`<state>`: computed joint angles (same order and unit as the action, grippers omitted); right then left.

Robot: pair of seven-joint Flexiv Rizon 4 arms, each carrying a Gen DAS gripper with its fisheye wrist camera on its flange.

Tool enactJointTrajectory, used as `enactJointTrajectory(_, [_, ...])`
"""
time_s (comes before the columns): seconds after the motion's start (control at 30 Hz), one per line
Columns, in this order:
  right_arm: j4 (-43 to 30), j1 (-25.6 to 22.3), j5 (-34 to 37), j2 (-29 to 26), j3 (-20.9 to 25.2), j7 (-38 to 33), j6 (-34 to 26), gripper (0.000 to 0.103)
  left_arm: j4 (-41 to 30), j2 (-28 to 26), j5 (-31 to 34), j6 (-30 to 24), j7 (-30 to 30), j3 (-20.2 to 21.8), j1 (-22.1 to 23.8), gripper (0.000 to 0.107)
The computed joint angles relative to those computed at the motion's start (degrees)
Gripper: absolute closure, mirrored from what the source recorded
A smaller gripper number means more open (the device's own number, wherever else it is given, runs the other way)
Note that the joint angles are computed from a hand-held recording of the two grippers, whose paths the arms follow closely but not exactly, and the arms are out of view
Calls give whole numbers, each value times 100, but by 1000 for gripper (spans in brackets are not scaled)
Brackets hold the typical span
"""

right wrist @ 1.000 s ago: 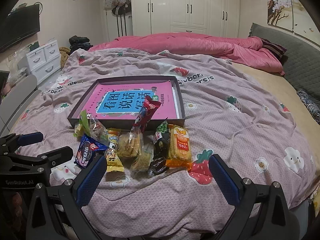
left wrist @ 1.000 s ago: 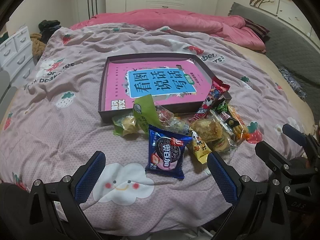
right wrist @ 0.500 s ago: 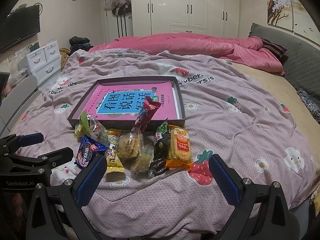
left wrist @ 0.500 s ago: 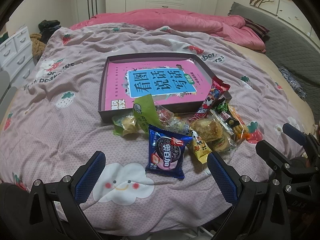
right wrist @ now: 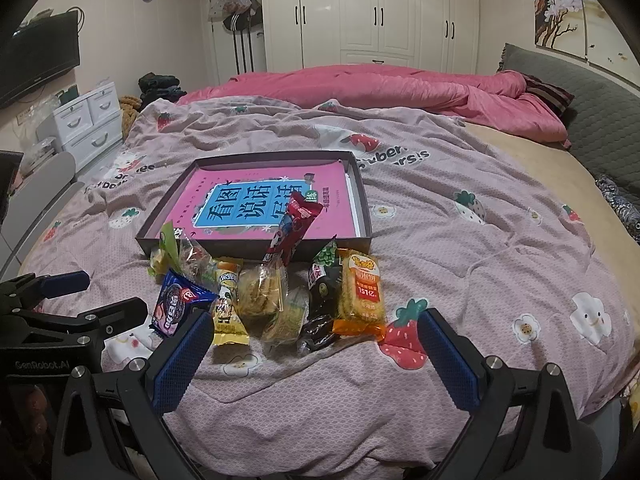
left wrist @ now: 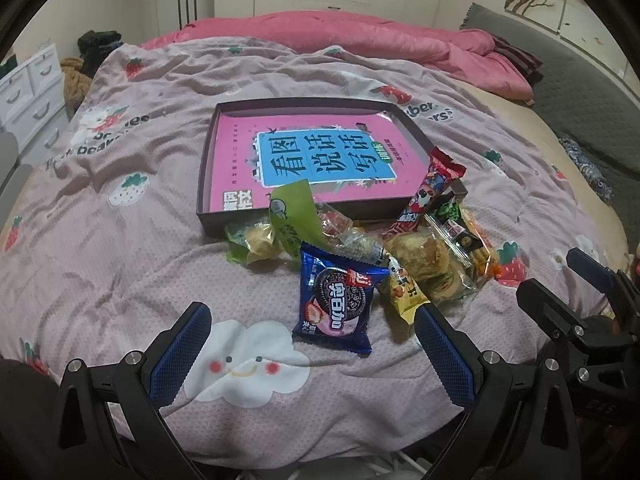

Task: Organize snacks

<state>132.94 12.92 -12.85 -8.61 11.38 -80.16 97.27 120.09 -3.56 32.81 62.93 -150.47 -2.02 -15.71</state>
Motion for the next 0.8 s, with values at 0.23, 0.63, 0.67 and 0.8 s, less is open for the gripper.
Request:
enactJointTrajectory(0.23, [-198, -574, 455, -153, 694, -355, -125, 1, 162, -59, -394, 192, 231, 50, 98, 5])
enactJointTrajectory(0.63, [-716, -1132, 1585, -424, 1488, -1281, -557, 1, 415, -425, -1400, 804, 1169, 142, 154, 5])
enactJointTrajectory(0.67, [-788, -1165, 1698, -457, 1541, -1367, -611, 1, 410, -459, -1449, 821, 1225, 156, 141, 5])
enactJointTrajectory(0.8, [-1002, -1091, 2007, -589, 1575, -1595, -662, 1, 354, -625, -1576, 843, 1371, 234, 87, 5])
